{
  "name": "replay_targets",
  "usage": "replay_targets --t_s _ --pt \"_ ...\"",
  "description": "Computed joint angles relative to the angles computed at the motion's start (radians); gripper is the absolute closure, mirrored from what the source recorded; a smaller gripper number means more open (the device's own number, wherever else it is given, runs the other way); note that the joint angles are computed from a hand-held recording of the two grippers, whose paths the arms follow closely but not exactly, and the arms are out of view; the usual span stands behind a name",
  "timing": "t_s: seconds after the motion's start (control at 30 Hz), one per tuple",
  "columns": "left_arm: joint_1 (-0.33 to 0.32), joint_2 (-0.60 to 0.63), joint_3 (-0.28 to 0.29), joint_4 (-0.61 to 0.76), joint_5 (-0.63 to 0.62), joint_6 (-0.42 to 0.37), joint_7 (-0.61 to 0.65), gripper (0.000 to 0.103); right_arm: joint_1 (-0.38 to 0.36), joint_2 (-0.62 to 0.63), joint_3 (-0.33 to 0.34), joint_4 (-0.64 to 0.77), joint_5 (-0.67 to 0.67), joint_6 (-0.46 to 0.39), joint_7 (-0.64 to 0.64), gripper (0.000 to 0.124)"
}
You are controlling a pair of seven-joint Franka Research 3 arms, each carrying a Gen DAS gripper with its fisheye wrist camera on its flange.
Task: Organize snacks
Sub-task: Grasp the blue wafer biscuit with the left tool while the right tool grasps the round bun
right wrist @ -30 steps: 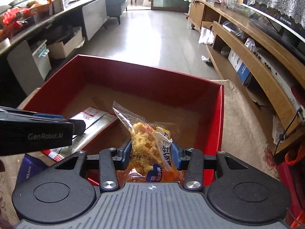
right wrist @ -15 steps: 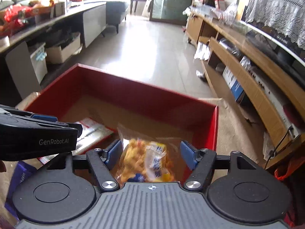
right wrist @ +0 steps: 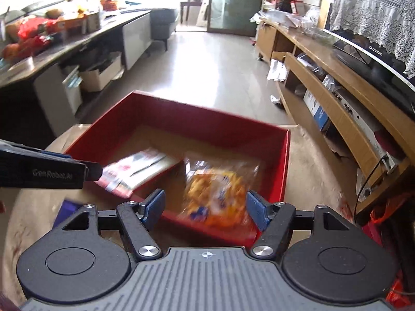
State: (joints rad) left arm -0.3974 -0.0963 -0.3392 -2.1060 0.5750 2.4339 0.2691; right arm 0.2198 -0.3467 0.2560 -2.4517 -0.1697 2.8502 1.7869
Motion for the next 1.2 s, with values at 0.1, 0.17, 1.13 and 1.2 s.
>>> replay_targets --t_s 0.1,0.17,1.13,1.2 --pt "-0.007 -0.074 0.008 -0.091 -0.09 0.037 0.002 0.06 0.064 -0.041 -0.033 -0.031 0.067 -0.037 -0.051 0.049" --pt "-0.007 -0.109 0.005 -0.135 -0.127 0.038 -0.01 0.059 0.09 -0.062 -0.038 -0.046 0.106 -0.056 -0.072 0.047" --pt "-0.011 -0.125 0.012 -0.194 -0.329 -0.001 0.033 0.051 0.154 0.124 -0.01 0.048 0.032 -0.188 -0.044 0.057" --pt "-0.013 -0.116 0.011 -0.188 -0.332 0.0 0.042 0.05 0.168 0.125 -0.025 0.045 0.052 -0.192 -0.053 0.058"
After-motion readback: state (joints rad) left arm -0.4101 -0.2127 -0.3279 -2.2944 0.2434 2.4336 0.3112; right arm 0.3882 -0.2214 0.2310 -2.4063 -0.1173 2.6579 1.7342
